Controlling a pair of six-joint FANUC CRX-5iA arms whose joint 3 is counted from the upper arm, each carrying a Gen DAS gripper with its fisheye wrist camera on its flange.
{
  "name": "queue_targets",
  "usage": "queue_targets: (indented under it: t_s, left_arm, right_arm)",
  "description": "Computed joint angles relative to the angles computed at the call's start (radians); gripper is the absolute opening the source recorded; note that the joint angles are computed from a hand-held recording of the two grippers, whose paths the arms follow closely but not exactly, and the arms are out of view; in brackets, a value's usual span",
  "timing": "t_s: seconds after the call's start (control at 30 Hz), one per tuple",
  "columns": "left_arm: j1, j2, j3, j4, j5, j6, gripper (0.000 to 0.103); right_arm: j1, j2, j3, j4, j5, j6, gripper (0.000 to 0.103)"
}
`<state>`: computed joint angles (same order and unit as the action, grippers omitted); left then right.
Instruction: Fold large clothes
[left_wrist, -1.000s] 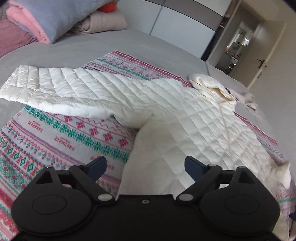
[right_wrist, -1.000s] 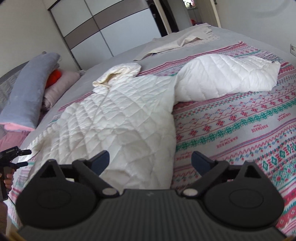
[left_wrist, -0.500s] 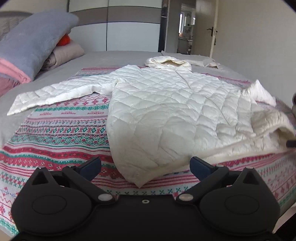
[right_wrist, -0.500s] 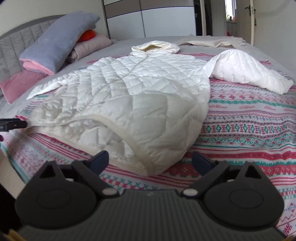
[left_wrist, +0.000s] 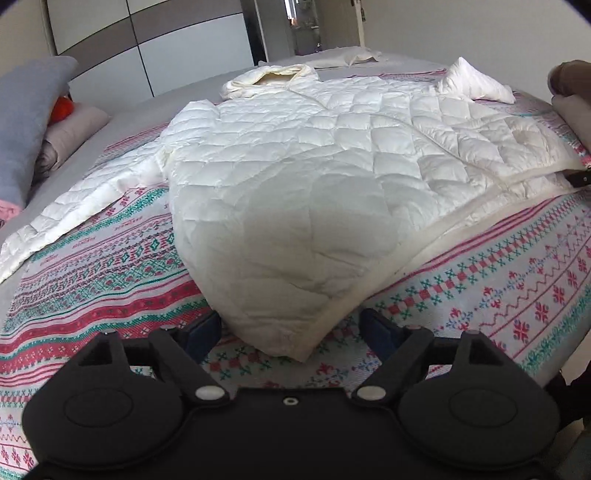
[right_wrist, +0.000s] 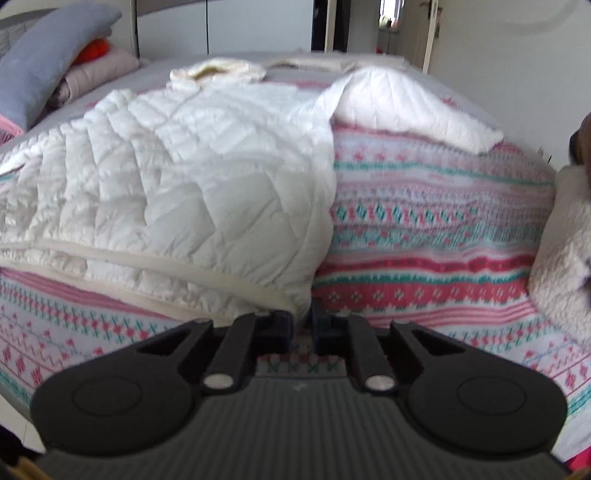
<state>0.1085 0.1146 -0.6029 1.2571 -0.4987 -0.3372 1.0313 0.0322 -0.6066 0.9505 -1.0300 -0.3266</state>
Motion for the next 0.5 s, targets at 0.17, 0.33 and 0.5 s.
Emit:
queue_targets:
  t_s: [0.17,0.33,0.5]
  left_arm:
    - [0.086,-0.001,0.010,0.119,-0.259,-0.067,0.090]
    - [0.040,0.026,0.023,0.295,-0.391,-0.118,0.090]
    - [-0.098,0.070,0.068,0.348,-0.252,-0.094,0.090]
  right_arm:
    - [0.038,-0.143,-0.133,0.225,0.051,-0.171,0.087]
    - [-0.045,-0.147,-0.156,0.509,0.106,-0.299,0.086]
    - [-0.174,-0.001,-0.064,0.649,0.153,-0.291,0.056]
